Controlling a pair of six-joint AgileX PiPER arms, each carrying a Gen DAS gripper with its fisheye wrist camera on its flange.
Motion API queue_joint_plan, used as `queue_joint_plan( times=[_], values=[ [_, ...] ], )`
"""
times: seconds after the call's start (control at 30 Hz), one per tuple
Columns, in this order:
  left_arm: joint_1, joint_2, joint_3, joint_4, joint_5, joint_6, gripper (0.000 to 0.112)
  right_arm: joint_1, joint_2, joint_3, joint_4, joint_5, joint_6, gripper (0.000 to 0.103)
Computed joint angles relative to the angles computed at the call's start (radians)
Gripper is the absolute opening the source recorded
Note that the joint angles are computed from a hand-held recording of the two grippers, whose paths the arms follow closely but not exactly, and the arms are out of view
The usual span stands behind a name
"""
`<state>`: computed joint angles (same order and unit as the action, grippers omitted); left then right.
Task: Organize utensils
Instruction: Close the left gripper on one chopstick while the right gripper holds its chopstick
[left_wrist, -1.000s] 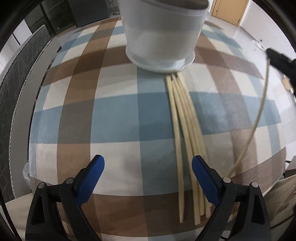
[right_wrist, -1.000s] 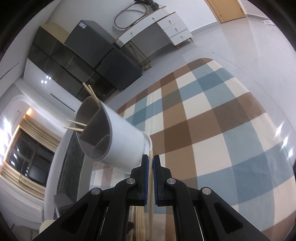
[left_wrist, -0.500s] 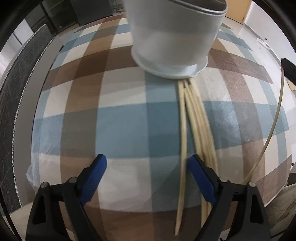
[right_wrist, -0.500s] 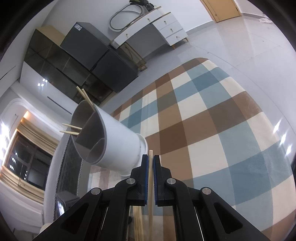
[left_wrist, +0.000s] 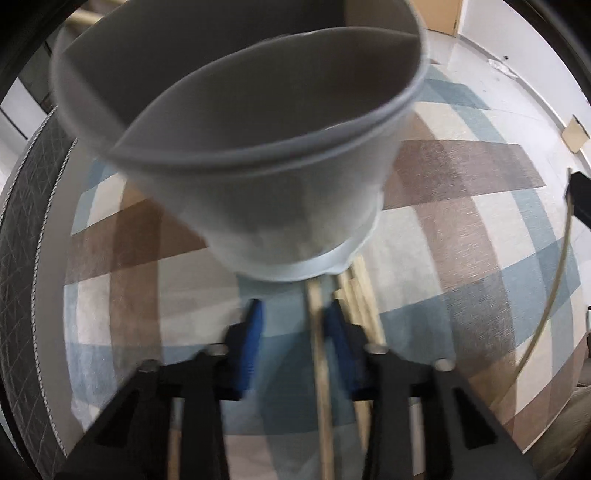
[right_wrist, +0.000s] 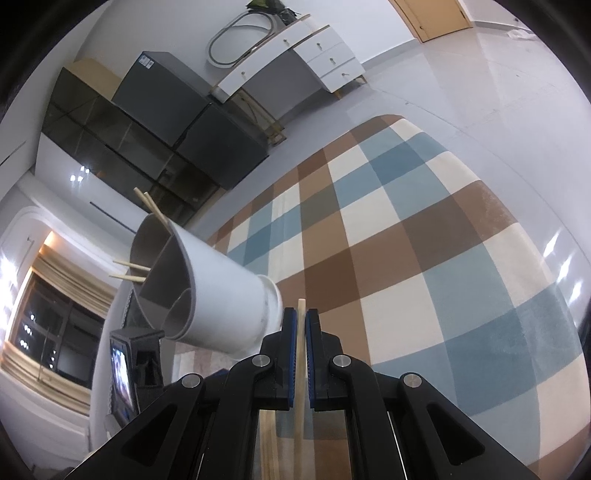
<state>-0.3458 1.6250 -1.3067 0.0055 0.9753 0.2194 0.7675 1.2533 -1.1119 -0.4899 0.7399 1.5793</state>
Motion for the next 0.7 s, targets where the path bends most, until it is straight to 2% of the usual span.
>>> queue_joint_plan(
  times=[0.03, 0.07, 0.13, 0.23, 0.4, 0.5, 0.7],
  values=[
    [0.001, -0.005, 0.009, -0.024, -0.007, 0.013, 0.004, -0.003, 0.001, 0.0, 0.003, -0.001, -0.004, 0.004],
    [0.006, -0.011, 0.023, -0.047, -0.02, 0.028, 0.002, -0.002, 0.003, 0.0, 0.004, 0.0, -0.006, 0.004],
    [0.014, -0.025, 0.048, -0.065, -0.042, 0.037, 0.002, -0.003, 0.007, -0.004, 0.011, 0.005, -0.017, 0.004],
    [0.083, -0.046, 0.076, -0.154, -0.024, 0.122, 0.002, 0.004, 0.007, -0.006, 0.01, 0.016, -0.02, 0.004],
    [0.236, -0.112, 0.166, -0.235, -0.015, 0.325, 0.002, 0.048, 0.012, -0.03, -0.041, 0.038, 0.0, 0.004],
    [0.315, -0.125, 0.181, -0.29, 0.046, 0.389, 0.002, 0.083, 0.025, -0.055, -0.066, 0.072, 0.005, 0.004],
    [0.342, -0.161, 0.219, -0.257, 0.038, 0.392, 0.003, 0.135, 0.022, -0.065, -0.104, 0.12, 0.046, 0.004]
  ],
)
